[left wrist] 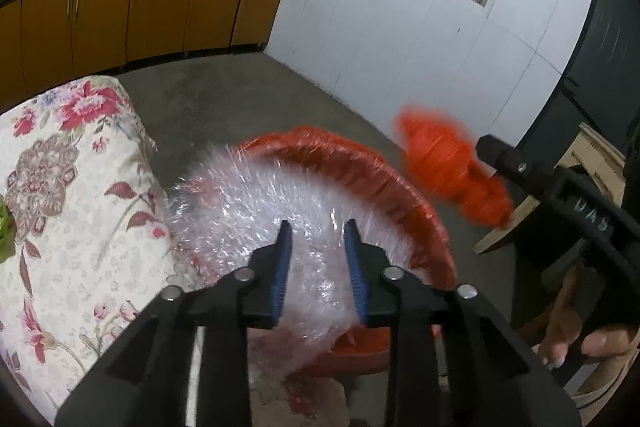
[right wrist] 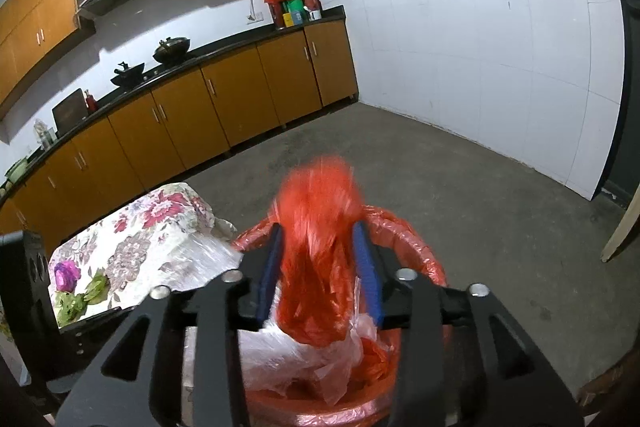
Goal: Collect trash
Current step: 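Carry the bubble wrap and red bag to the wastebasket and open both tools, then grasp the pink bag with the left tool while the right tool grasps the green paw-print bag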
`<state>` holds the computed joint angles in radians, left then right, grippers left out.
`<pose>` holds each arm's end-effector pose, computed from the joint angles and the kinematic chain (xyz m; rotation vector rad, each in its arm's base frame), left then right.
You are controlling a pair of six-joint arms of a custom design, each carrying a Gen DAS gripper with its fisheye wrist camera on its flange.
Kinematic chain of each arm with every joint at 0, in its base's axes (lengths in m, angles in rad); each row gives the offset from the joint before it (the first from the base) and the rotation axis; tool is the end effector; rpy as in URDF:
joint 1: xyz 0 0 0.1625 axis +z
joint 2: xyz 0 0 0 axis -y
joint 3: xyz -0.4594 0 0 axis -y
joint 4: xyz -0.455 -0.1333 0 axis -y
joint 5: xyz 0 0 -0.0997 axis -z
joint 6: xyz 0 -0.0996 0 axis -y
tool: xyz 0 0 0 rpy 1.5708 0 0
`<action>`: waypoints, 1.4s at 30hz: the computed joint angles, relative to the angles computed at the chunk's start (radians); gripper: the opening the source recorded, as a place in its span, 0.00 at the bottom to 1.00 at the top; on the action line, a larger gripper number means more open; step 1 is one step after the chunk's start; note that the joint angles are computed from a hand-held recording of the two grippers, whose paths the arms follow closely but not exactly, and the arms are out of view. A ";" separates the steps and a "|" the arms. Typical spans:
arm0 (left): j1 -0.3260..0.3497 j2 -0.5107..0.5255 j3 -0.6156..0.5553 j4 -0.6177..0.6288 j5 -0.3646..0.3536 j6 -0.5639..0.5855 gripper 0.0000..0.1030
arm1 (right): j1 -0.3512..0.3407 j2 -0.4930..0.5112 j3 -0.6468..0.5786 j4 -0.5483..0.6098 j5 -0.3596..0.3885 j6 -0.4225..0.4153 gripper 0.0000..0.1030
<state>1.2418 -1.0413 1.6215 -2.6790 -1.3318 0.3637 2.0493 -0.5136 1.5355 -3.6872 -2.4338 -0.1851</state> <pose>-0.0930 -0.7581 0.2762 0.8655 2.6660 -0.7513 0.3922 -0.6310 0.0590 0.1255 -2.1518 1.3907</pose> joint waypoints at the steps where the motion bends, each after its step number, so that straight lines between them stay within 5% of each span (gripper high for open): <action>1: 0.001 0.001 0.000 -0.001 0.006 0.001 0.32 | -0.001 0.000 0.001 0.002 -0.002 0.004 0.45; 21: 0.035 -0.107 0.105 -0.281 0.260 0.063 0.60 | 0.016 0.030 -0.016 0.020 -0.026 -0.080 0.54; 32: 0.112 -0.171 0.099 -0.396 0.422 0.086 0.62 | 0.048 0.100 -0.126 0.182 0.089 -0.113 0.54; 42: 0.203 -0.228 0.059 -0.552 0.549 0.078 0.63 | 0.089 0.286 -0.411 0.462 0.264 -0.121 0.54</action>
